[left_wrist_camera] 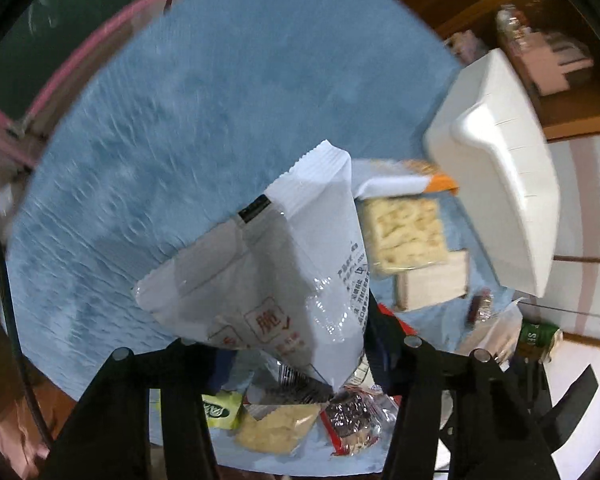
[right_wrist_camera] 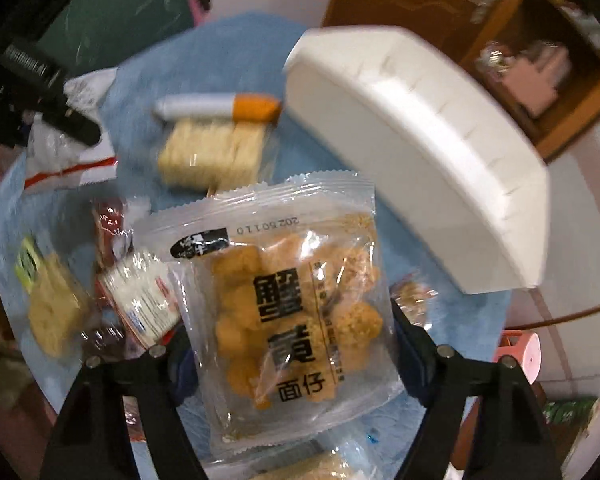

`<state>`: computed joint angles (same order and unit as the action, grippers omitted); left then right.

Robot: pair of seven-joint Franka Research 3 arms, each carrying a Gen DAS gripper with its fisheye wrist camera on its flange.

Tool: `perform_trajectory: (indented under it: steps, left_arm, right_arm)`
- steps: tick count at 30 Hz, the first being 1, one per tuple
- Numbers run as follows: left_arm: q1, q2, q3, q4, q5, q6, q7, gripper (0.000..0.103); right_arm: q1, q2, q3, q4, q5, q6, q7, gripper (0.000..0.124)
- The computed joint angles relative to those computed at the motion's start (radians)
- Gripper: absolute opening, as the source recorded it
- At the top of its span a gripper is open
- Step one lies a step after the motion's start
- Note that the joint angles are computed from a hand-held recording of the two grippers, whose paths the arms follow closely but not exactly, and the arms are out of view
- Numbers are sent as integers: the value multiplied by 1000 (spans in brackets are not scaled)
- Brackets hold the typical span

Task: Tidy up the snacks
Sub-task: 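Lift both held bags and carry them over the white bin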

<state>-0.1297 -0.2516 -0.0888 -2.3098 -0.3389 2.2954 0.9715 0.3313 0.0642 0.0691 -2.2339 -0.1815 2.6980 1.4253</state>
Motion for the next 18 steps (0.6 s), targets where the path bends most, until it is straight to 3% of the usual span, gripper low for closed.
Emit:
perform_trajectory:
  steps: [4, 11, 18]
  left_arm:
    - [-3, -71, -19, 23, 77, -7, -18, 52]
    - [-32, -220, -21, 91, 229, -70, 65, 53]
    - [-43, -168, -41, 278, 351, -85, 129, 53]
  right_arm:
    - [-7, -106, 7, -55, 14, 52, 59, 79]
    - [-53, -279, 35, -38, 75, -24, 55, 79]
    - [-128, -395, 63, 15, 65, -89, 83, 80]
